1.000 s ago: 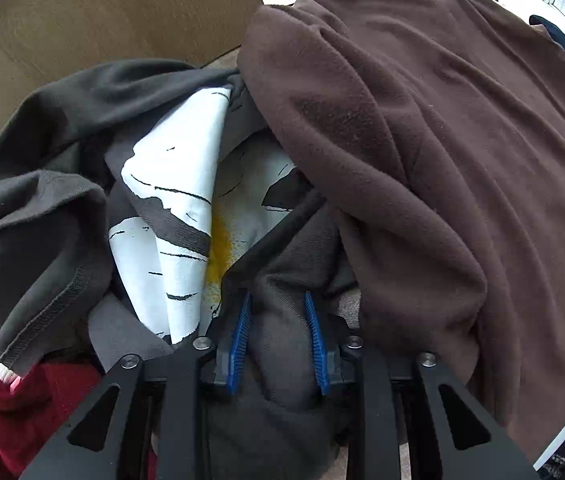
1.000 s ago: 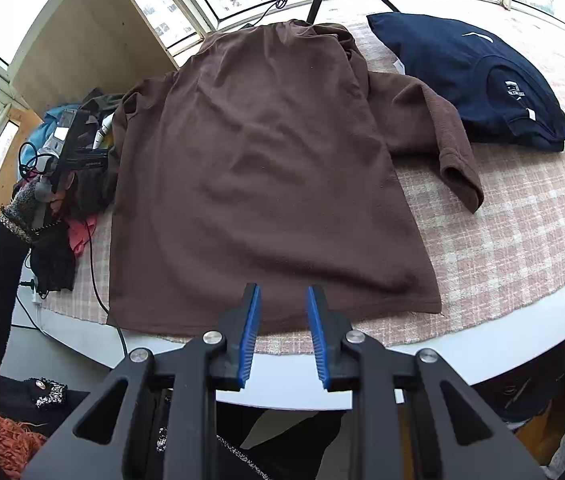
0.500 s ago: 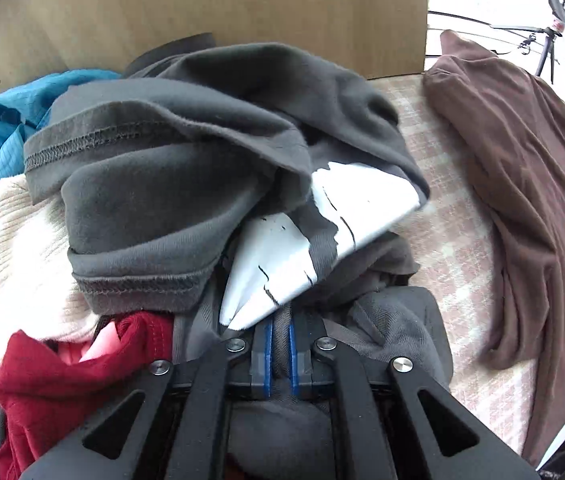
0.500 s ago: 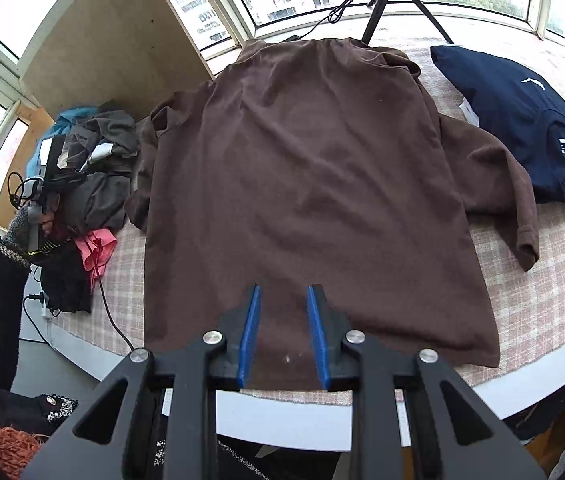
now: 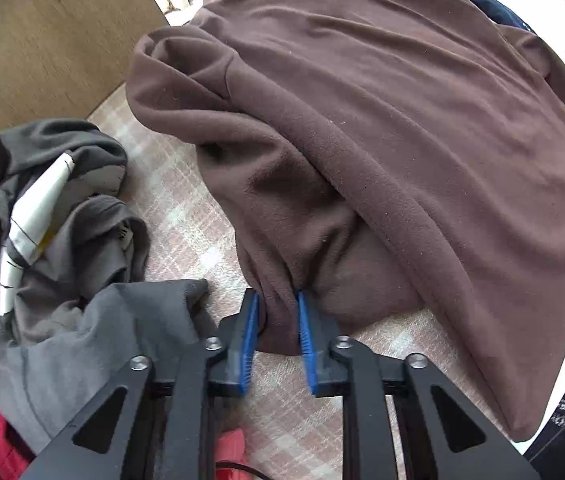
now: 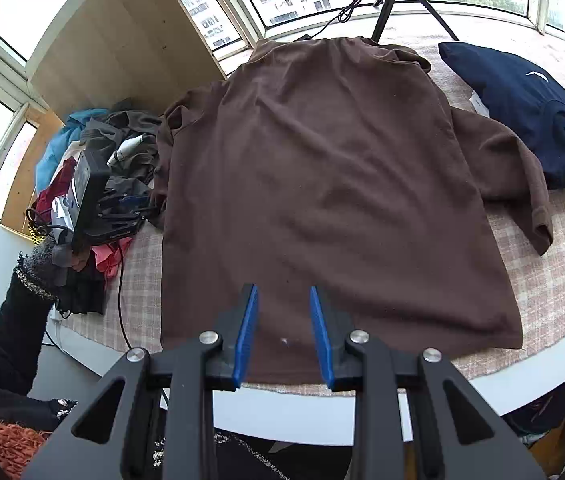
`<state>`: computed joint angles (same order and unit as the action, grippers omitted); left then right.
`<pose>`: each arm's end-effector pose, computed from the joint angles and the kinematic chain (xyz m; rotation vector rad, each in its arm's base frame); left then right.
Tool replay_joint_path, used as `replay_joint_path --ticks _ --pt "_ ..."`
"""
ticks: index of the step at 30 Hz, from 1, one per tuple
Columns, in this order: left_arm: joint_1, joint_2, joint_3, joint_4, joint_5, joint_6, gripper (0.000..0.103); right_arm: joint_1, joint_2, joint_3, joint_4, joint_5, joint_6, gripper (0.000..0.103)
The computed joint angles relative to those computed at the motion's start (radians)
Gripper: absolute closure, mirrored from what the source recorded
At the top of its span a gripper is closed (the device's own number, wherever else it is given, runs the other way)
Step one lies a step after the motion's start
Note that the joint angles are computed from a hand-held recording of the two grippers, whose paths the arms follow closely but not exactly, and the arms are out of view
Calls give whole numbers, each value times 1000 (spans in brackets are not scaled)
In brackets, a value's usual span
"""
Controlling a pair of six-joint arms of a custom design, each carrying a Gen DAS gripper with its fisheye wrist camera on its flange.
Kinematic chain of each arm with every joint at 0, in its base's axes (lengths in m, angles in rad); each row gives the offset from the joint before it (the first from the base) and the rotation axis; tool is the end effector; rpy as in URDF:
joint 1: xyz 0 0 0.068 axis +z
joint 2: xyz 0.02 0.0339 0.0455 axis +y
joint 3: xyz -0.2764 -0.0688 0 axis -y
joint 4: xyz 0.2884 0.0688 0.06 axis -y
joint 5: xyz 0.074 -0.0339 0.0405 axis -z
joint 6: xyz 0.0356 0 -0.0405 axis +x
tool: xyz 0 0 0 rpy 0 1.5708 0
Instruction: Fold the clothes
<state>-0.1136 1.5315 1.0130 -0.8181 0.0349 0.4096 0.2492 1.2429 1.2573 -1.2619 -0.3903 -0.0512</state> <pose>0.3126 -0.0369 0.1923 0.7570 2.8045 0.0003 0.2413 0.0754 0.3379 -0.5083 2.7551 0.5959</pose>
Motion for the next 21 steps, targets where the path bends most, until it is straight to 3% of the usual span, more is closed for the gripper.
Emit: replay_joint_path --ticks 4,8,10,16,19,21 --pt "83 -56 91 -111 63 36 93 -68 -35 -33 -9 -6 -5 73" --pt "296 -120 280 -260 84 132 94 -110 -40 -62 5 -8 0 73" --pt "420 -86 418 -330 112 183 93 -108 -33 -73 18 -20 13 73" --pt "635 169 646 -350 73 87 94 -9 21 -67 49 -7 37 73" --pt "674 108 613 -364 209 87 96 46 35 -43 57 21 40 73" --pt "628 10 523 -364 234 121 84 57 38 -32 65 26 36 73"
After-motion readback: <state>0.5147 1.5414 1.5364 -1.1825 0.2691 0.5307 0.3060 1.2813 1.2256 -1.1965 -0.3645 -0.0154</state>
